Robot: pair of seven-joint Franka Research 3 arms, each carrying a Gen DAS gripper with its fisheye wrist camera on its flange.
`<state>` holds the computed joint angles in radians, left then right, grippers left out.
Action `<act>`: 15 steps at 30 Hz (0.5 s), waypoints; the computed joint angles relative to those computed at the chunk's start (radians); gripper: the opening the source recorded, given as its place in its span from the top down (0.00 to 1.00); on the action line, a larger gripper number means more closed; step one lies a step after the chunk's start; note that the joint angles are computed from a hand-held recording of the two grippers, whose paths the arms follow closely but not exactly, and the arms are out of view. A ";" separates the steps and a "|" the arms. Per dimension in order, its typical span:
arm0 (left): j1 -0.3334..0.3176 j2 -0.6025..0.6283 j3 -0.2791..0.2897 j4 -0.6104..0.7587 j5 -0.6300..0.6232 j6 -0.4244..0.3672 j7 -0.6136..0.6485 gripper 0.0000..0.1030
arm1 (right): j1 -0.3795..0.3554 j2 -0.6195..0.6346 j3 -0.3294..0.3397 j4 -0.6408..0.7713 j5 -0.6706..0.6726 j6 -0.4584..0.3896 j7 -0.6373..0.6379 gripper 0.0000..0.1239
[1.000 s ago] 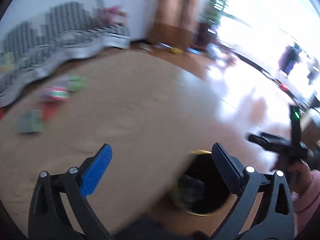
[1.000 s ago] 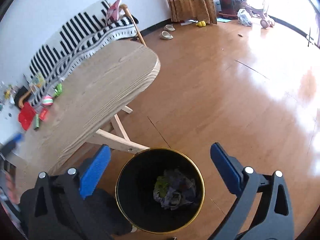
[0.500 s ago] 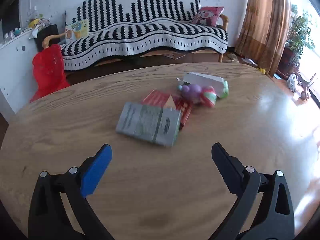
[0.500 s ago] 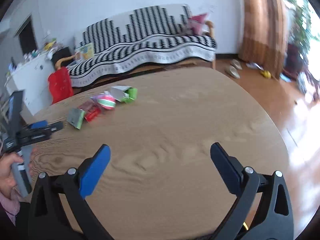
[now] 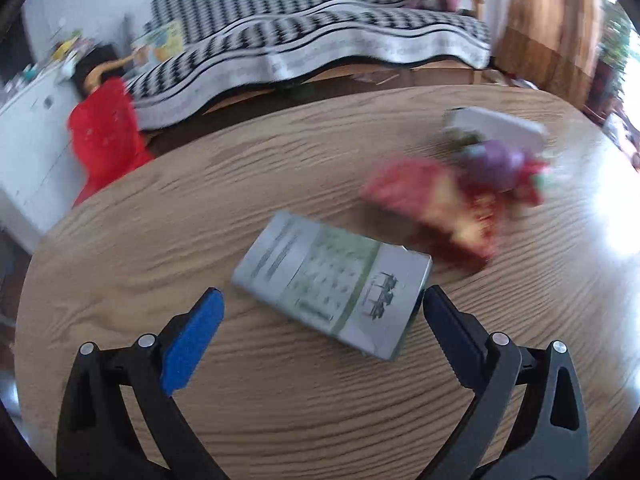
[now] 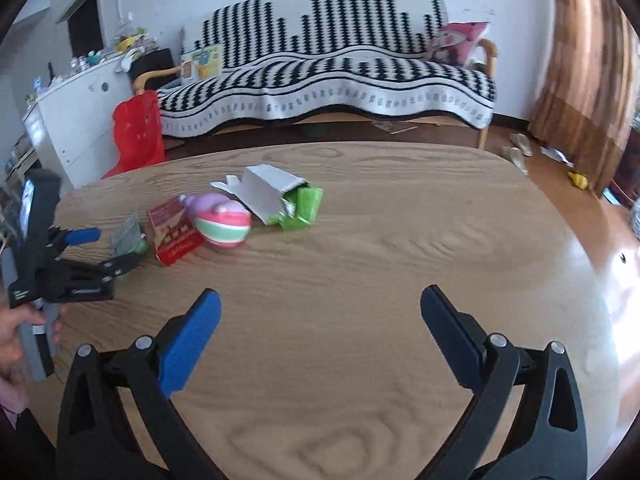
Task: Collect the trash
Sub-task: 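Reach the left tool to the grey printed box while the right tool reaches the pink-green toy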
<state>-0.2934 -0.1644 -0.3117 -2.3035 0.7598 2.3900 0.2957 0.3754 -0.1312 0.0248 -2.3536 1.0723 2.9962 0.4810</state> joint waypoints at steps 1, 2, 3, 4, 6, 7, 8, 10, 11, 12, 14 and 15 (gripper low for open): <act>0.003 -0.036 0.009 -0.038 -0.019 0.001 -0.007 0.06 | 0.013 0.024 -0.003 0.026 0.027 -0.015 -0.045 0.22; 0.007 -0.068 0.014 -0.070 -0.030 0.002 -0.017 0.06 | 0.015 0.035 0.001 0.039 0.041 -0.026 -0.073 0.22; 0.013 -0.093 0.015 -0.095 -0.040 -0.003 -0.025 0.06 | 0.016 0.050 0.007 0.054 0.056 -0.034 -0.101 0.22; 0.019 -0.120 0.016 -0.122 -0.051 -0.009 -0.037 0.06 | 0.016 0.060 0.015 0.066 0.071 -0.039 -0.118 0.22; 0.030 -0.156 0.014 -0.155 -0.065 0.008 -0.061 0.06 | 0.009 0.081 0.028 0.094 0.101 -0.068 -0.145 0.22; 0.038 -0.165 0.013 -0.162 -0.064 0.026 -0.076 0.06 | 0.005 0.092 0.033 0.110 0.124 -0.091 -0.159 0.22; 0.046 -0.169 0.007 -0.163 -0.057 0.045 -0.094 0.06 | 0.001 0.104 0.039 0.126 0.143 -0.112 -0.167 0.22; 0.064 -0.163 -0.002 -0.156 -0.028 0.109 -0.130 0.06 | -0.007 0.133 0.054 0.156 0.139 -0.134 -0.156 0.22; 0.073 -0.147 -0.009 -0.141 -0.011 0.123 -0.140 0.06 | -0.010 0.148 0.062 0.171 0.124 -0.141 -0.141 0.22; 0.080 -0.125 -0.016 -0.117 0.003 0.117 -0.140 0.06 | -0.014 0.162 0.069 0.186 0.122 -0.146 -0.132 0.22; 0.084 -0.058 -0.031 -0.049 0.026 0.052 -0.139 0.06 | -0.020 0.181 0.083 0.209 0.137 -0.159 -0.127 0.22; 0.081 -0.031 -0.027 -0.024 0.025 0.031 -0.143 0.06 | -0.024 0.195 0.087 0.227 0.136 -0.168 -0.116 0.22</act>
